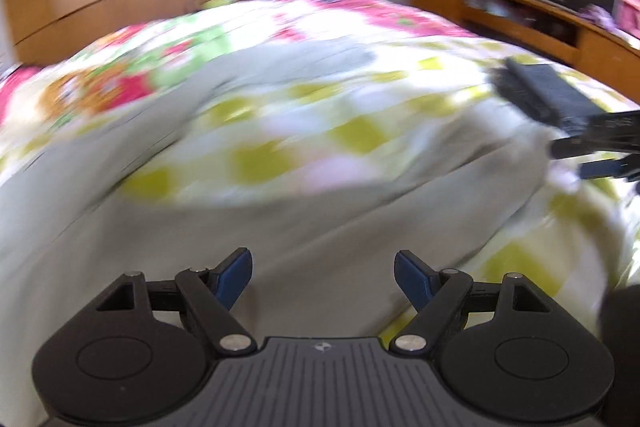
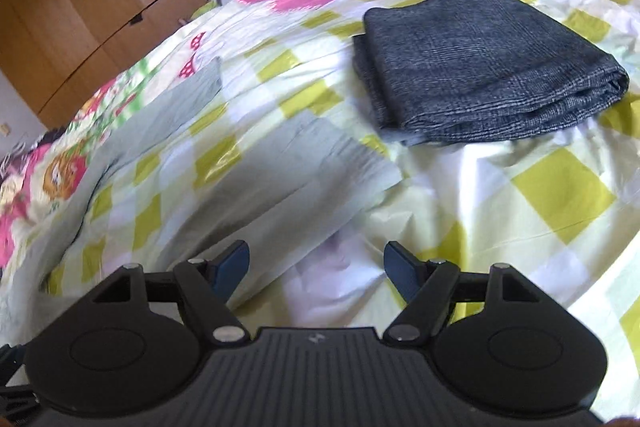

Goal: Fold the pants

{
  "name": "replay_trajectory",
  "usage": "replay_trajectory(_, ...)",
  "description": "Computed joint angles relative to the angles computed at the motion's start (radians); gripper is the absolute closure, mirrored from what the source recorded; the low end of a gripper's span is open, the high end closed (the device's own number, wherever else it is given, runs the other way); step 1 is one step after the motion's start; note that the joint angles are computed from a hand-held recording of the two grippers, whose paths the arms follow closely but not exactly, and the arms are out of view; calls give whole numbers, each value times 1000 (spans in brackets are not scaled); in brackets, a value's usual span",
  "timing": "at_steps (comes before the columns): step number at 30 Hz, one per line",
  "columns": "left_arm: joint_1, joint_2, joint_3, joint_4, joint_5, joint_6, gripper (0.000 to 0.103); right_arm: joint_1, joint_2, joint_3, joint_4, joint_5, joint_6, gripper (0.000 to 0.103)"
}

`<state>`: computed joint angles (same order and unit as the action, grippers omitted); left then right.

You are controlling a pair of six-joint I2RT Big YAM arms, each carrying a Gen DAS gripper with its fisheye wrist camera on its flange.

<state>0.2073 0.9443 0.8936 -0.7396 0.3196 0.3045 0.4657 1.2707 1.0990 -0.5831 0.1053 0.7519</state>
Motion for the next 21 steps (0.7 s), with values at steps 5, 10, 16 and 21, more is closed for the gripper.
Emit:
replay_trajectory(5, -202, 129, 74, 88, -26, -35, 11, -72, 50, -4, 110, -112, 70, 75)
replay_trajectory(10, -329, 239, 171, 111, -68, -33, 11, -165, -8, -45, 196, -294, 143, 99)
replay_trajectory(16, -422, 322, 213, 206, -115, -17, 4, -201, -77, -63, 16, -211, 1, 96)
replay_trajectory(21, -477, 354, 168, 276, -291, 43, 3, -191, -113, -92, -48, -148, -30, 87)
